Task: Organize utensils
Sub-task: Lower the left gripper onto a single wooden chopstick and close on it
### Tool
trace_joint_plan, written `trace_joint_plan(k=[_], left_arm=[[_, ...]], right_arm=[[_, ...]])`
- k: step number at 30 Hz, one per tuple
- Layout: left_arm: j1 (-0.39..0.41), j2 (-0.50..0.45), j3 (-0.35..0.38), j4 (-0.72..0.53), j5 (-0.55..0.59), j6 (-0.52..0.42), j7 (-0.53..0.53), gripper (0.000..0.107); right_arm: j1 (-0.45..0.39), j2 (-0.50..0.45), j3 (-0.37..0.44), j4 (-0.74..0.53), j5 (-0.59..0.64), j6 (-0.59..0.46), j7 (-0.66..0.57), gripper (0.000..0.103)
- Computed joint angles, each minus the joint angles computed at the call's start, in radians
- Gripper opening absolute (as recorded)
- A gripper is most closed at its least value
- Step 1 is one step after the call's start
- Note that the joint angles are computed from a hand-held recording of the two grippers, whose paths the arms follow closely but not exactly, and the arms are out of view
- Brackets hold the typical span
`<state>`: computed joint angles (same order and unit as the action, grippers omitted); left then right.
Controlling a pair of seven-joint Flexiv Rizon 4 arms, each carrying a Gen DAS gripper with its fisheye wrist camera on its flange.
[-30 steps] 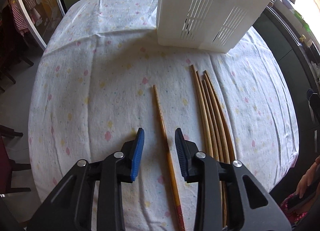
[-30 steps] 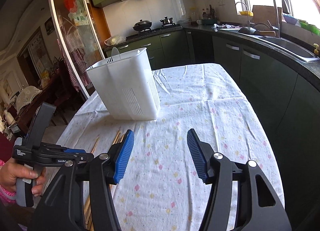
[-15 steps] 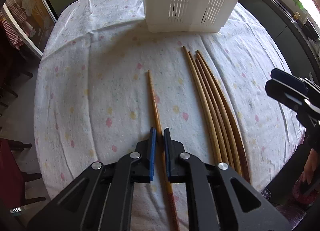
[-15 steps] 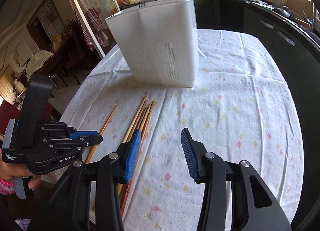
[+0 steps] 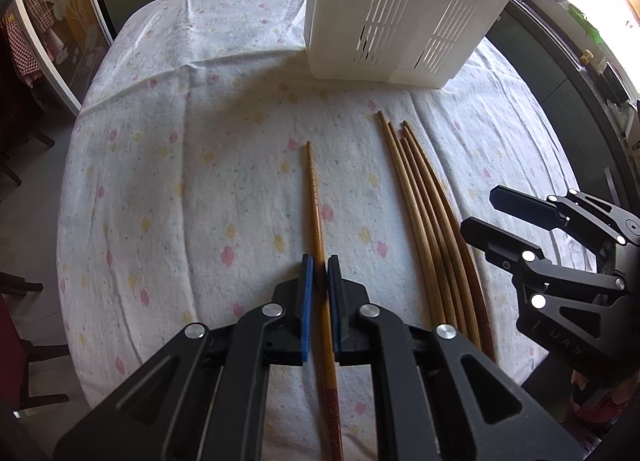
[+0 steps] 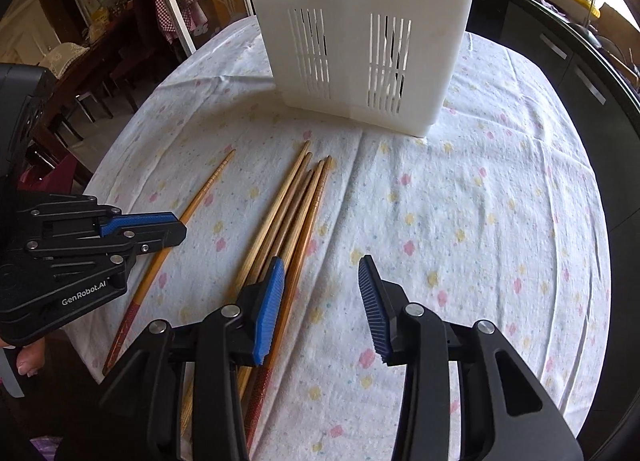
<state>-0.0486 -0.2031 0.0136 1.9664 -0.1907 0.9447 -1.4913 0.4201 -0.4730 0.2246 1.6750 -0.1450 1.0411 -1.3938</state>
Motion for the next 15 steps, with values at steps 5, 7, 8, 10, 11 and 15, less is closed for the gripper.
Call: trace_joint_plan(k=[5,7,8,10,11,15], left_arm=[[0.004,0.002,-0.004,0.012,-0.016,0.020,0.025,0.008],[0.005,0.004,-0.004,0.016,-0.020,0.023,0.032,0.008],[0.004,0.005,-0.003,0.019,-0.021,0.025,0.033,0.008],[0.003,0.006,-0.003,0.020,-0.020,0.026,0.032,0.008],[0.003,0.007,-0.002,0.020,-0.018,0.026,0.031,0.008],[0.000,0.006,-0.003,0.019,-0.014,0.027,0.026,0.008]], right_arm=[[0.030,0.010,-0.040,0.038,-0.072,0.023,0.059,0.039],[0.031,0.011,-0.038,0.044,-0.081,0.029,0.065,0.039],[0.038,0.012,-0.047,0.052,-0.098,0.039,0.078,0.039],[0.036,0.011,-0.042,0.052,-0.103,0.041,0.084,0.039],[0.031,0.012,-0.032,0.053,-0.095,0.041,0.078,0.039],[0.034,0.018,-0.033,0.065,-0.103,0.048,0.085,0.039]])
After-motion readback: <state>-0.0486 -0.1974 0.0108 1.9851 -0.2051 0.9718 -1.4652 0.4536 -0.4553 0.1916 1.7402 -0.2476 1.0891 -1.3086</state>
